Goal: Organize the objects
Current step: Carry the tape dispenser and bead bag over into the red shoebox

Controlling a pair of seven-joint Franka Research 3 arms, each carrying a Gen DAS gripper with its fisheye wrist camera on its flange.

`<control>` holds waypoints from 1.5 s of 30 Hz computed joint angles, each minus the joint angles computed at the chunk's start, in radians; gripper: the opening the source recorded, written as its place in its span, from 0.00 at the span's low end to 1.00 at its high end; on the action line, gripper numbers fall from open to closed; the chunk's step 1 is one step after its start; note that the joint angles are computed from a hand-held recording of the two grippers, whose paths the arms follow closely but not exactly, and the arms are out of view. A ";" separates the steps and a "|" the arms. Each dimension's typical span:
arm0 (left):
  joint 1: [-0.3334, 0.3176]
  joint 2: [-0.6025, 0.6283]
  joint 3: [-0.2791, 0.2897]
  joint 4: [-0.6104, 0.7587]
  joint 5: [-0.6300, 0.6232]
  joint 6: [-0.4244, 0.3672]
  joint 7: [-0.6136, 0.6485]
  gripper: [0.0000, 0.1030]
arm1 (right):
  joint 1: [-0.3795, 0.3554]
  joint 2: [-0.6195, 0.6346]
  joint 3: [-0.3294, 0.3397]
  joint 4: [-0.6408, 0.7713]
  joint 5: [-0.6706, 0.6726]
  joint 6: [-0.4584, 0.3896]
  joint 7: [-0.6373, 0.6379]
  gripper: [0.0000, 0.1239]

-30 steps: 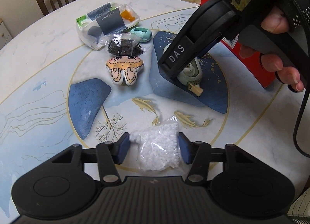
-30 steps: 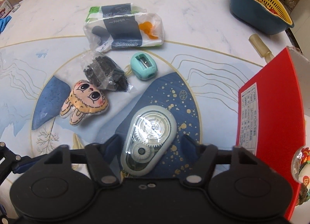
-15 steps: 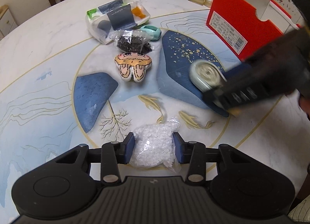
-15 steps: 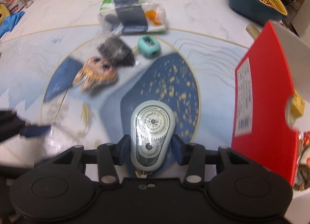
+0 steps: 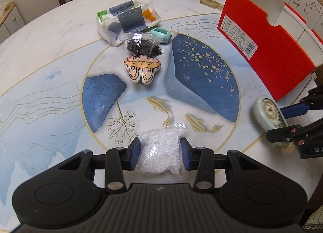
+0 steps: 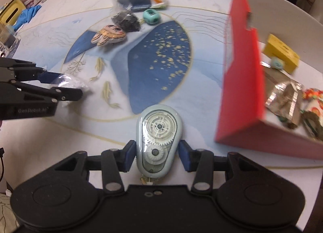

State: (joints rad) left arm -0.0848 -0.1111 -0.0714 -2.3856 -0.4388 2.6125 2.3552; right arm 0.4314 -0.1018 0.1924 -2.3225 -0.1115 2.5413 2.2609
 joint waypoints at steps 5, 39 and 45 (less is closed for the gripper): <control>-0.018 -0.037 0.009 0.001 -0.064 -0.033 0.035 0.40 | -0.013 -0.094 0.000 -0.080 0.018 0.023 -0.009 0.36; -0.223 0.097 -0.159 0.282 0.104 0.004 -0.256 0.40 | -0.262 -0.444 -0.126 -0.264 0.298 0.020 -0.521 0.05; -0.228 0.198 -0.203 0.365 0.228 -0.021 -0.367 0.40 | -0.293 -0.440 -0.156 -0.301 0.324 0.023 -0.574 0.10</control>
State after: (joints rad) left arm -0.3128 0.0867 -0.2745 -2.0204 -0.2108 2.5911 1.9881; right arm 0.1387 -0.5422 0.0360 -2.6237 0.2122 2.5646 1.6868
